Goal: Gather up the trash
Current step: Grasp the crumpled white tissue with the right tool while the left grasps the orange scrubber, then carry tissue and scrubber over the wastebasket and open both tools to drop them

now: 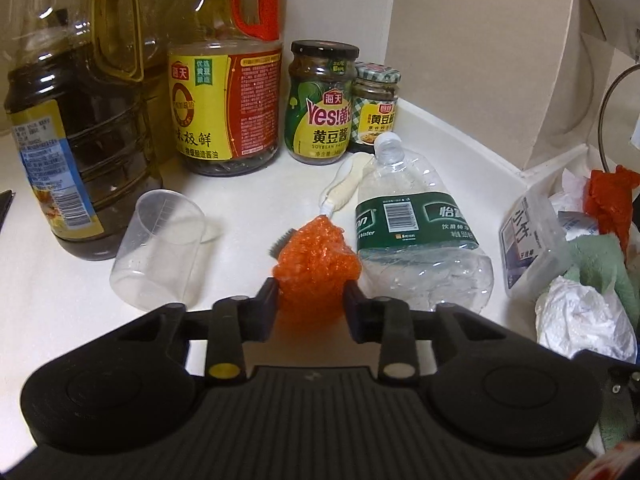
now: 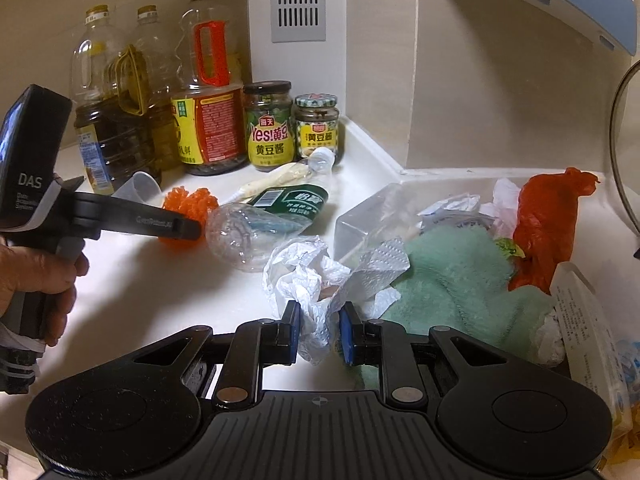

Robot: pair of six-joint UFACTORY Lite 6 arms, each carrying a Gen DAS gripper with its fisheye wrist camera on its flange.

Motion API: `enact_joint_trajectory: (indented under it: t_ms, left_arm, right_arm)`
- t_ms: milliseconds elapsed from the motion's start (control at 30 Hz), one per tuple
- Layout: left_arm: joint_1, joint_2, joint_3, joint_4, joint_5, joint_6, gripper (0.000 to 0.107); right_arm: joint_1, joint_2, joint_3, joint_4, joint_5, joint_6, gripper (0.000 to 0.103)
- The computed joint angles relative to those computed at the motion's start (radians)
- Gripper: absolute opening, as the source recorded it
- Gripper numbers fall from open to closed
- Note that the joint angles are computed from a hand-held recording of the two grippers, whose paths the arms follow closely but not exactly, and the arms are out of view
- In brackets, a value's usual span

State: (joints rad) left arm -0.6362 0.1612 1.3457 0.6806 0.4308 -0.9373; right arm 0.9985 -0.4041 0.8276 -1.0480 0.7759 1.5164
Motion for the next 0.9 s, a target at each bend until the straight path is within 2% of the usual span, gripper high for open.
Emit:
enact_joint_trajectory:
  t_ms: [267,433,667,900]
  left_arm:
    - [-0.015,-0.162,-0.110,-0.055,0.039,0.022,0.024]
    - [-0.045,-0.313,-0.222,-0.077,0.077,0.038,0.024]
    - [-0.169,-0.527,-0.362,-0.023,0.190,-0.059,0.024]
    - [-0.414,-0.693,-0.437,0.038,0.370,-0.190,0.024]
  right_arm:
    - [0.017,0.005,0.012,-0.010,-0.001,0.018,0.021]
    - [0.093,0.003,0.021,-0.024,0.051,0.061,0.021]
    - [0.279,-0.039,0.008,-0.031,0.211,0.156,0.021]
    - [0.592,-0.069,-0.001,-0.007,0.461,0.296,0.021]
